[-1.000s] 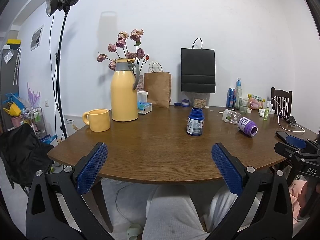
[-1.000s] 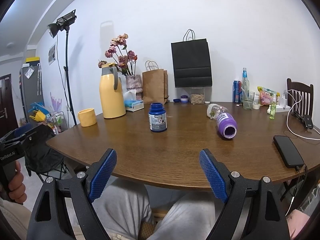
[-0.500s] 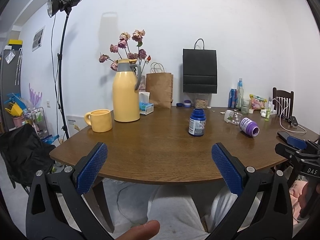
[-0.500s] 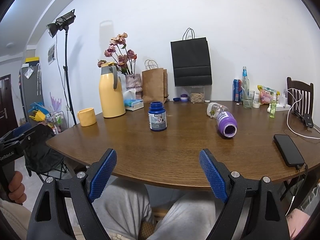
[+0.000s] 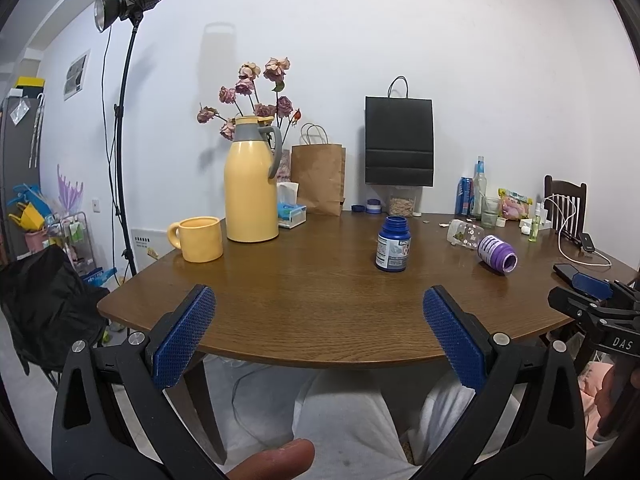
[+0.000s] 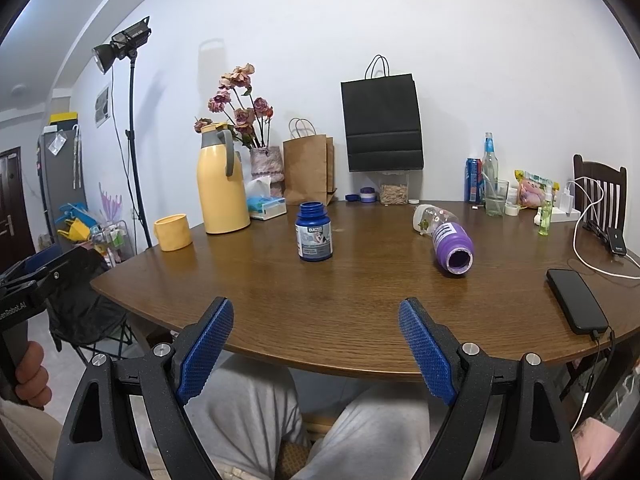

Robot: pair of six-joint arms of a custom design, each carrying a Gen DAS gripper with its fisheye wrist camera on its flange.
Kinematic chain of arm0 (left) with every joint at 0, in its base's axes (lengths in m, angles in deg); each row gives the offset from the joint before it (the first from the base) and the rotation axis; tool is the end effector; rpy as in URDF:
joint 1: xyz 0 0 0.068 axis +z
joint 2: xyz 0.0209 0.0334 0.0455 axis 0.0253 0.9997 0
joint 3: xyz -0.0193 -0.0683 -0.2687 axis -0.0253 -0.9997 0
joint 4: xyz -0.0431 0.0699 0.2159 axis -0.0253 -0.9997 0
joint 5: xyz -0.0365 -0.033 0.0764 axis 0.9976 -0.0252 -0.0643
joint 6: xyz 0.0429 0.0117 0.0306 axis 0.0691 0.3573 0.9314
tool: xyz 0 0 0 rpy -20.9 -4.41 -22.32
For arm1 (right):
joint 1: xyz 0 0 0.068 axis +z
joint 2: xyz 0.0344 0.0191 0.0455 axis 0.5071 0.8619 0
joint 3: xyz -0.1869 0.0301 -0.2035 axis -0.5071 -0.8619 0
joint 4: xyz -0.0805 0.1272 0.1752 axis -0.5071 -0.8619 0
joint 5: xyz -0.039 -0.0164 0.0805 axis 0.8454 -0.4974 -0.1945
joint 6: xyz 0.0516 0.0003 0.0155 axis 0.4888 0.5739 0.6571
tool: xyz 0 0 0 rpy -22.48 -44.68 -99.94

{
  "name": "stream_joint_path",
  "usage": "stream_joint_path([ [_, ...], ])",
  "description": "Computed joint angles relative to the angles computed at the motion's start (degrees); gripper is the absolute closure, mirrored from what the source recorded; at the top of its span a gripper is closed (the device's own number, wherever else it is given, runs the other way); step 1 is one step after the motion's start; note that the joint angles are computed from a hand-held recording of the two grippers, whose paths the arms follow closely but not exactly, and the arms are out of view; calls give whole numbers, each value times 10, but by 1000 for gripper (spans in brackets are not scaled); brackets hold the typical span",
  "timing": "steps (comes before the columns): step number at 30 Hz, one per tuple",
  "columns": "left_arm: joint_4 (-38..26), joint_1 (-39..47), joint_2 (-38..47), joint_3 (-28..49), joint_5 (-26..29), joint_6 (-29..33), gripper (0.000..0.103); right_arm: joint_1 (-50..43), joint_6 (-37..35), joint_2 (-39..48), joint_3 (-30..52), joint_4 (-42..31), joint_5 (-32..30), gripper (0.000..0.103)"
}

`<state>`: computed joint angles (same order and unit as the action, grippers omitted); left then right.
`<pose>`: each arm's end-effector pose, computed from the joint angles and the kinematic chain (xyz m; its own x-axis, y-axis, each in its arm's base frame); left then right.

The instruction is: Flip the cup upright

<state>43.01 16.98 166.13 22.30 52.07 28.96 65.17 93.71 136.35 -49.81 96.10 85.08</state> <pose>0.2337 0.0459 0.2045 -0.2109 0.0435 -0.9765 0.2776 0.9606 -0.0172 0.1946 0.1086 0.1739 -0.1526 0.0610 -0.9864 0.0601 0.9968 0.0523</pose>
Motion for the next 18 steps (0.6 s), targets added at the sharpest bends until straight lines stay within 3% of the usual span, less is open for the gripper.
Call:
stream_joint_path([
  [18, -5, -1, 1, 3, 2, 1, 0, -2, -3, 4, 3, -1, -2, 14],
])
